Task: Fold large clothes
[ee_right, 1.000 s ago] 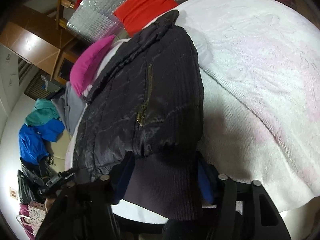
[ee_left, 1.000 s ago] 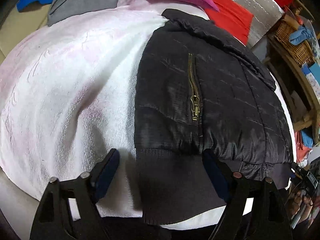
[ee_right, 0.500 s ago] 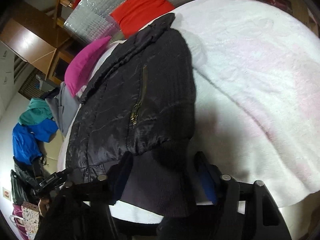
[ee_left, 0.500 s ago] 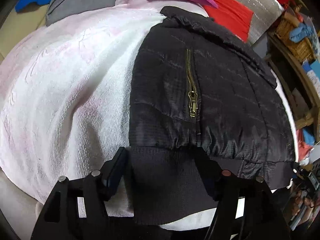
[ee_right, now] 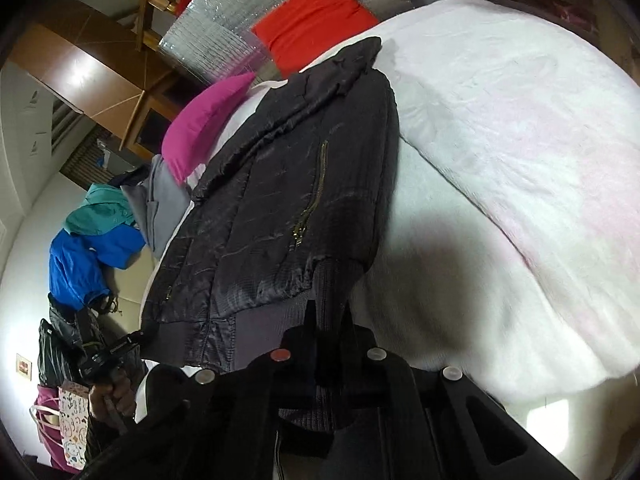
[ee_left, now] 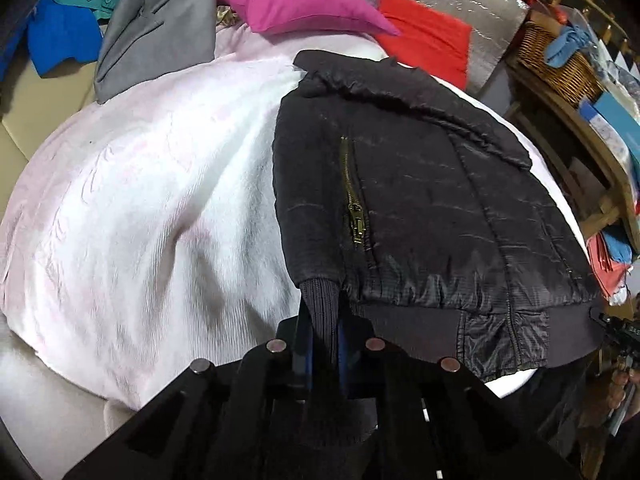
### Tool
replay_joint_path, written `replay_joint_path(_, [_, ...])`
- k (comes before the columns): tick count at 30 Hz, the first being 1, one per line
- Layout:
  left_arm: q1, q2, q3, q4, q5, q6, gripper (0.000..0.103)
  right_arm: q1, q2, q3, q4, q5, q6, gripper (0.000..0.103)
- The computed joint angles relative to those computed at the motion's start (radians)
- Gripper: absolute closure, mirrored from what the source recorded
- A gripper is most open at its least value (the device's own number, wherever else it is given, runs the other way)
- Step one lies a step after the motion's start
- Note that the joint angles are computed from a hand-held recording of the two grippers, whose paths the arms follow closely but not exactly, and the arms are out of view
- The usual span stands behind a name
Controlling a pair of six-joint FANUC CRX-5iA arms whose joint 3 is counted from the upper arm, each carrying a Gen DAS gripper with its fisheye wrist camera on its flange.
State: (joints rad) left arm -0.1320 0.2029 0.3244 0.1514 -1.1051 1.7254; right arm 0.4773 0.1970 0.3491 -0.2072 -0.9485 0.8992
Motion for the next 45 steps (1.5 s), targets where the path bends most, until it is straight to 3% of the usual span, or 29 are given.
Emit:
replay_joint_path(4, [0.010, -0.022, -0.058, 0.018, 0.027, 0.003, 0.085, -0.032, -0.021, -0.048, -0.066, 0.025, -0.008, 0.089])
replay_joint_path(7, [0.028, -0.018, -0.064, 0.044, 0.027, 0.024, 0.077, -0.015, -0.041, -0.088, 0.012, 0.077, -0.062, 0.079])
replay_joint_path(9, [0.030, -0.014, -0.059, 0.044, 0.038, 0.042, 0.060, -0.018, -0.039, -0.084, 0.017, 0.085, -0.066, 0.066])
replay_joint_path(11, [0.022, -0.010, -0.053, 0.031, 0.062, 0.053, 0.049, -0.014, -0.023, -0.077, 0.044, 0.088, -0.093, 0.037])
replay_joint_path(12, [0.015, -0.002, -0.045, 0.024, 0.068, 0.052, 0.044, -0.012, -0.008, -0.063, 0.044, 0.084, -0.095, 0.037])
replay_joint_path(15, [-0.021, 0.048, 0.027, -0.039, 0.020, 0.071, 0.043, -0.030, 0.029, -0.019, -0.059, 0.067, -0.019, 0.039])
replay_joint_path(17, [-0.038, 0.066, 0.058, -0.077, 0.001, 0.087, 0.044, -0.025, 0.055, 0.017, -0.087, 0.039, 0.037, 0.065])
replay_joint_path(18, [-0.043, 0.074, 0.072, -0.093, -0.008, 0.098, 0.053, -0.011, 0.071, 0.034, -0.050, 0.017, 0.026, 0.070])
replay_joint_path(19, [-0.050, 0.085, 0.094, -0.115, -0.028, 0.112, 0.067, -0.006, 0.084, 0.047, -0.041, 0.000, 0.021, 0.084])
replay_joint_path(20, [-0.058, 0.103, 0.132, -0.154, -0.066, 0.125, 0.085, -0.016, 0.093, 0.059, -0.072, -0.009, 0.029, 0.090])
replay_joint_path(21, [-0.050, 0.107, 0.137, -0.141, -0.075, 0.113, 0.086, -0.023, 0.095, 0.061, -0.088, -0.007, 0.033, 0.092])
replay_joint_path(33, [0.003, -0.042, -0.018, -0.010, 0.021, 0.020, 0.088, -0.004, -0.009, 0.012, -0.114, 0.034, 0.090, 0.095])
replay_joint_path(37, [0.039, -0.056, -0.084, 0.081, 0.044, -0.018, 0.087, -0.026, -0.032, -0.024, -0.148, 0.030, 0.098, 0.091])
replay_joint_path(40, [0.051, -0.001, -0.042, 0.094, -0.002, 0.011, 0.082, -0.033, -0.023, -0.034, -0.152, 0.045, 0.073, 0.089])
replay_joint_path(43, [0.051, 0.020, -0.024, 0.091, 0.003, 0.022, 0.075, -0.006, 0.004, -0.017, -0.075, 0.034, 0.048, 0.082])
replay_joint_path(45, [0.042, 0.042, 0.010, 0.060, -0.007, 0.032, 0.055, -0.008, 0.025, -0.006, -0.062, 0.014, 0.038, 0.081])
